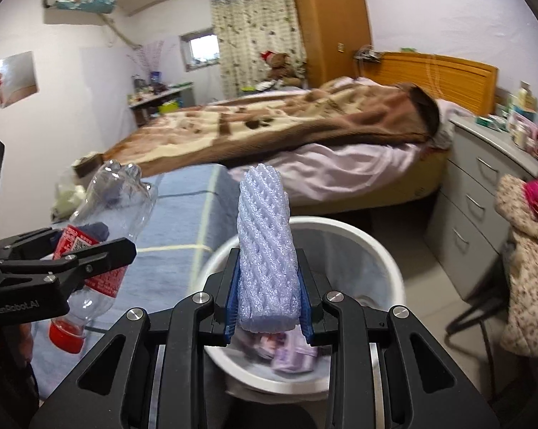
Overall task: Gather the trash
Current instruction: 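Carry bottle and foam sleeve over the white wastebasket and open both grippers, then move both tools back toward the remaining foam sleeve and white tissue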
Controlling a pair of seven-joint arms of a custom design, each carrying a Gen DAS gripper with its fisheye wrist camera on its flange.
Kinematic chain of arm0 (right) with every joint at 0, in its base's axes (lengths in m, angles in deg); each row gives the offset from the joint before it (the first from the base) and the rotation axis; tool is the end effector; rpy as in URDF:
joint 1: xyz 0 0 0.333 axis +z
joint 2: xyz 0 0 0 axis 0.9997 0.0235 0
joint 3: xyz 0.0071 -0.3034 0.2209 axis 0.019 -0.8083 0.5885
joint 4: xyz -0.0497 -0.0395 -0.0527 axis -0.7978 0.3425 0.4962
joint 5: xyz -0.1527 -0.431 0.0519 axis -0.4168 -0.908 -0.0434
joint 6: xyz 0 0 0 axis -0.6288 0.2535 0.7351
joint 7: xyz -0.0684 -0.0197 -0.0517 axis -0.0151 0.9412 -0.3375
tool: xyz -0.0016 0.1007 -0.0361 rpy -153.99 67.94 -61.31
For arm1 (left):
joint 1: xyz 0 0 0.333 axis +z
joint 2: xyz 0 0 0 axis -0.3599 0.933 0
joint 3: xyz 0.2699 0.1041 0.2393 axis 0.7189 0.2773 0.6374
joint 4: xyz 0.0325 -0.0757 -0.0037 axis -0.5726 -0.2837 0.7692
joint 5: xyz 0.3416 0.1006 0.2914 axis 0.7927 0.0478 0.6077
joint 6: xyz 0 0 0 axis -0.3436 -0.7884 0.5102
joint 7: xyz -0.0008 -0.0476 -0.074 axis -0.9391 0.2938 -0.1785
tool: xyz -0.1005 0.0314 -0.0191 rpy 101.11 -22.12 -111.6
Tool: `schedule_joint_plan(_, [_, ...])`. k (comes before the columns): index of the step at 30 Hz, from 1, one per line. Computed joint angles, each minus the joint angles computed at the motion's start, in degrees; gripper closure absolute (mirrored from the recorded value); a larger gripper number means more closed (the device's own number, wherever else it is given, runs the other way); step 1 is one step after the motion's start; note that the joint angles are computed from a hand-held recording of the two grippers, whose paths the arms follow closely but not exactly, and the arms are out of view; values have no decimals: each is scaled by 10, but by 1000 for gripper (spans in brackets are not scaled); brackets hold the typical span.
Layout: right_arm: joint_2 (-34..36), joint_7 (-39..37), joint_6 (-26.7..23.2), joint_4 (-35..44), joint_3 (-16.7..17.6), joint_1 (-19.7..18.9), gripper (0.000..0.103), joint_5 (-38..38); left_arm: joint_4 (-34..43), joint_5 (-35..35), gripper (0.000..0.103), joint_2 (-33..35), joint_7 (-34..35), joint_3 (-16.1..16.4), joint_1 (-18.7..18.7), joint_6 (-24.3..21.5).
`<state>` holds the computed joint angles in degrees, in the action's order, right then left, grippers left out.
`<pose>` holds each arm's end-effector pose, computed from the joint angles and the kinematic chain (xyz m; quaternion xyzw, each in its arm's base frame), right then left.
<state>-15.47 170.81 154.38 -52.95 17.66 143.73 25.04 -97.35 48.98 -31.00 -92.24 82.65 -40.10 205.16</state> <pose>0.6352 0.4961 0.3289 -0.7207 0.5245 -0.1950 0.4093 0.6115 -0.3345 0.3574 -0.6312 0.6563 -0.3485 0.2224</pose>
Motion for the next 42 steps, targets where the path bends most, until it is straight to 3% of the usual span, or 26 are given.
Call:
schedule_joint_plan(5, [0,20,-17,-11,-23,12,74,5,41,-82,39,41,96,-5,-11,-5])
schedule_joint_plan(8, [8,47,-33,-18,-77,54,74,1,61,-115,39,62,130,4,-25,-2])
schedule_joint_plan(16, [14,101,-72,-11,-92,54,73,-51,90,-200,39,96,211,29,-54,0])
schedule_joint_plan(25, [17,160,-97,-5,-102,53,70,-113,107,-258,39,114,243,88,-106,25])
schedule_joint_plan(29, [14,186,-93,-8,-100,48,46,-140,102,-286,39,114,261,111,-126,37])
schedule_joint_plan(38, [10,241,-90,-9,-109,54,45,-190,71,-334,38,100,279,180,-182,65])
schedule_joint_plan(42, [9,255,-85,-10,-111,57,45,-202,49,-339,38,90,262,243,-234,80])
